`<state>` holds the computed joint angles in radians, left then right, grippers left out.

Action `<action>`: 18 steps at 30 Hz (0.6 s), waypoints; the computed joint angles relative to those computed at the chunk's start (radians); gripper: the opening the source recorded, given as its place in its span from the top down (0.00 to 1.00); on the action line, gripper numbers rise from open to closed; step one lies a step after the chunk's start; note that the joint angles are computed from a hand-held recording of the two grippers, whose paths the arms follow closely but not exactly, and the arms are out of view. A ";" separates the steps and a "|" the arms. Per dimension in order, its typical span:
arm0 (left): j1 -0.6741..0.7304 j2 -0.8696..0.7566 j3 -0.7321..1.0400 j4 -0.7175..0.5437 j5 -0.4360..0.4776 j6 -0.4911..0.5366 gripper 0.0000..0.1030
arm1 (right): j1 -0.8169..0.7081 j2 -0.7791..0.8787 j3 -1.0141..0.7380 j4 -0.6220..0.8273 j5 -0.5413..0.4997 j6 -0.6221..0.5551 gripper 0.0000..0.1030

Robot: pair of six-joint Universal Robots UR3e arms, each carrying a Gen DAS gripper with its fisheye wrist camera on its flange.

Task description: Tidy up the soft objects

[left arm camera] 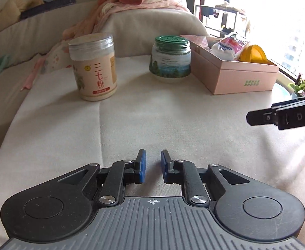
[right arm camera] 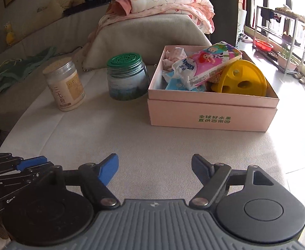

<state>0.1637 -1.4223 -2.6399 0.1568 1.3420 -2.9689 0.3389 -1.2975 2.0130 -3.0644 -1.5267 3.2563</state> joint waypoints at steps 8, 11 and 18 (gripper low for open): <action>-0.257 -0.309 0.149 0.228 0.195 -0.148 0.30 | 0.018 0.063 0.069 -0.128 -0.074 -0.019 0.15; -0.307 -0.391 0.175 0.317 0.273 -0.232 0.30 | 0.013 0.088 0.065 -0.151 -0.125 0.007 0.05; -0.383 -0.428 0.245 0.275 0.391 -0.286 0.29 | 0.020 0.118 0.083 -0.209 -0.233 0.111 0.00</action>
